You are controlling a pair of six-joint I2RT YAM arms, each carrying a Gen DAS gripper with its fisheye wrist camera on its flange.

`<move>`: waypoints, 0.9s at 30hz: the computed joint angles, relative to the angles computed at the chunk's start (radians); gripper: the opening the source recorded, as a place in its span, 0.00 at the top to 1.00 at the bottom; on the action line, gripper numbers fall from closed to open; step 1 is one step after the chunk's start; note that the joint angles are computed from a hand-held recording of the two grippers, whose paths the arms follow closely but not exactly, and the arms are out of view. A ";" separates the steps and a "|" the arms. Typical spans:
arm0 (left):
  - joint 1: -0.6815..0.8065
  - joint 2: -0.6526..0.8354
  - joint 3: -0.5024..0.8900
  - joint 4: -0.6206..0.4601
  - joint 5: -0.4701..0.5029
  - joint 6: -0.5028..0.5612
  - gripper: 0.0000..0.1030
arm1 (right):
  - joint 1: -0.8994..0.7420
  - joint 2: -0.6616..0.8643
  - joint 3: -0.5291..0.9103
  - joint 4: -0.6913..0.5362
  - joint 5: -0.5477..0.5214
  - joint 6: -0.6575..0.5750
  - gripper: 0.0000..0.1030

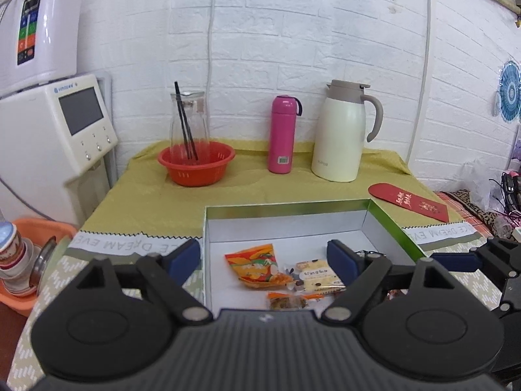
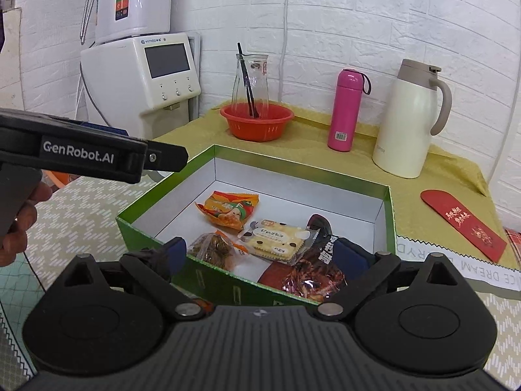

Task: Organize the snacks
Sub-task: 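Reach the left gripper to the clear cracker bag with pink strip and grasp it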

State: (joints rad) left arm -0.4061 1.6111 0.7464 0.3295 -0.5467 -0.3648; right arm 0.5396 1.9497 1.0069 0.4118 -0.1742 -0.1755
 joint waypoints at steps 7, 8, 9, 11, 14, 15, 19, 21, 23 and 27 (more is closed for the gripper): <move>-0.130 -0.180 -0.158 -0.006 -0.096 -0.064 0.09 | -0.004 -0.208 -0.277 0.069 -0.006 0.021 0.00; -0.147 -0.209 -0.186 -0.009 -0.102 -0.078 0.09 | -0.005 -0.234 -0.317 0.082 -0.011 0.027 0.00; -0.171 -0.245 -0.220 -0.011 -0.113 -0.085 0.09 | -0.007 -0.258 -0.360 0.099 -0.020 0.033 0.00; -0.220 -0.297 -0.282 -0.004 -0.152 -0.102 0.09 | -0.013 -0.294 -0.437 0.135 -0.043 0.051 0.00; -0.309 -0.360 -0.368 -0.017 -0.225 -0.185 0.09 | -0.018 -0.319 -0.522 0.156 -0.080 0.077 0.00; -0.340 -0.375 -0.394 -0.026 -0.245 -0.214 0.09 | -0.020 -0.316 -0.542 0.169 -0.093 0.082 0.00; -0.455 -0.385 -0.468 -0.070 -0.305 -0.327 0.09 | -0.019 -0.298 -0.624 0.238 -0.116 0.100 0.00; -0.511 -0.360 -0.503 -0.061 -0.322 -0.377 0.09 | -0.020 -0.283 -0.650 0.270 -0.126 0.099 0.00; -0.527 -0.334 -0.540 -0.009 -0.287 -0.400 0.09 | -0.023 -0.273 -0.671 0.296 -0.134 0.109 0.00; -0.472 -0.224 -0.589 0.168 -0.127 -0.382 0.09 | -0.057 -0.273 -0.703 0.300 -0.173 0.112 0.00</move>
State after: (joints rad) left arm -0.8785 1.3866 0.1578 0.4978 -0.6732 -0.7464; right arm 0.4829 1.6769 0.3038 0.7114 -0.3475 -0.0638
